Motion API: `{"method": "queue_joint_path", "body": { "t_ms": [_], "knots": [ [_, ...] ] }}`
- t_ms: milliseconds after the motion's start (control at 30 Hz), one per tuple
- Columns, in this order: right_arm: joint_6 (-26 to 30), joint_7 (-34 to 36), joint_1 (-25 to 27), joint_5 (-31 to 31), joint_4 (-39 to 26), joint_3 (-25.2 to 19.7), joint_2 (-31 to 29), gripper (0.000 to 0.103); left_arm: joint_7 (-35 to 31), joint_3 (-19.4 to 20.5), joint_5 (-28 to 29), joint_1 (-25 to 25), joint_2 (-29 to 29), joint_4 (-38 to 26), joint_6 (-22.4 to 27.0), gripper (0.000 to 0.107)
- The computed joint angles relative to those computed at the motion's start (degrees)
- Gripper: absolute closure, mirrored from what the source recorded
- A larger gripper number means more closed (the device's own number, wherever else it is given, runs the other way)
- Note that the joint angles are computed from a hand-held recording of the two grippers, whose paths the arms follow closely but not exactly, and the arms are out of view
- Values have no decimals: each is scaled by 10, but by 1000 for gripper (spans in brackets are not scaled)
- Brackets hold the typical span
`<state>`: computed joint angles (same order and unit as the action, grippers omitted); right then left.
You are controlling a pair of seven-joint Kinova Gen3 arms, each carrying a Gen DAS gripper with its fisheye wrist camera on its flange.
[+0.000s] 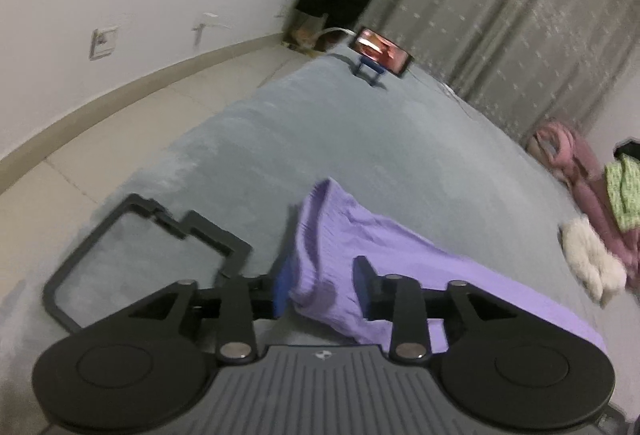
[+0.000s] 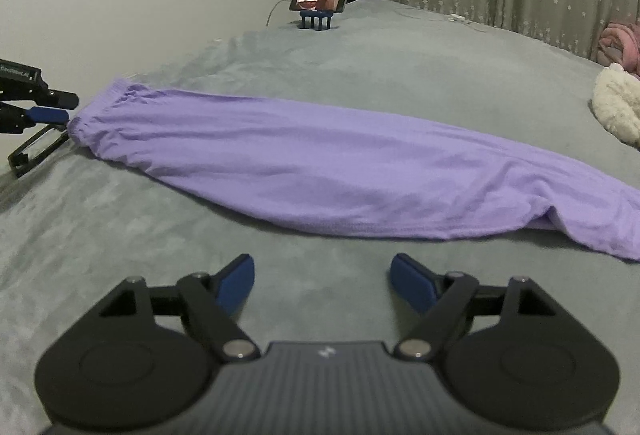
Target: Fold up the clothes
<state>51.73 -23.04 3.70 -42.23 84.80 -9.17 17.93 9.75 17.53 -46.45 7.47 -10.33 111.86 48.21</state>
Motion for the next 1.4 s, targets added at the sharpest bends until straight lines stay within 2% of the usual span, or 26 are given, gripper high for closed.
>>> {"method": "queue_joint_path", "body": {
  "t_ms": [133, 300, 333, 367, 400, 500, 600, 667, 733, 833, 1000, 1133, 1200, 1300, 1400],
  "knots": [
    [2, 2, -3, 3, -1, -1, 1, 19, -16, 19, -21, 27, 40, -35, 76, 69],
    [17, 0, -2, -6, -16, -7, 19, 12, -8, -3, -32, 64, 74, -50, 109, 69],
    [17, 0, -2, -6, -18, -8, 21, 11, -4, -8, -38, 71, 81, -51, 115, 72],
    [18, 0, -2, -6, -20, -8, 23, 10, -2, -13, -43, 78, 89, -54, 121, 81],
    [20, 1, -1, -8, -21, -10, 24, 10, -1, -19, -48, 85, 96, -57, 127, 86],
    [22, 13, 6, -21, -24, -15, 31, 9, 17, -39, -63, 102, 93, -55, 121, 94],
    [18, 27, 9, -34, -23, -21, 35, 10, 35, -51, -71, 103, 78, -46, 104, 98],
    [14, 38, 11, -43, -21, -25, 36, 11, 41, -54, -72, 96, 64, -38, 87, 99],
    [13, 64, 20, -66, -15, -33, 36, 18, 43, -55, -68, 85, 53, -30, 68, 99],
    [15, 102, 32, -100, -3, -37, 31, 18, 38, -52, -55, 68, 46, -28, 54, 99],
    [21, 36, -3, -46, -16, -10, 25, 18, 41, -40, -53, 55, 47, -31, 52, 99],
    [97, -50, -1, -18, -66, 2, 43, 14, 49, -39, -57, 49, 41, -25, 42, 99],
    [118, -76, 0, -13, -86, 1, 55, 6, 48, -37, -56, 46, 40, -25, 42, 99],
    [101, -70, 2, -24, -79, -13, 64, 1, 45, -34, -53, 45, 42, -28, 47, 99],
    [63, -32, 6, -40, -53, -25, 55, 4, 41, -34, -51, 46, 45, -31, 53, 99]
  ]
}}
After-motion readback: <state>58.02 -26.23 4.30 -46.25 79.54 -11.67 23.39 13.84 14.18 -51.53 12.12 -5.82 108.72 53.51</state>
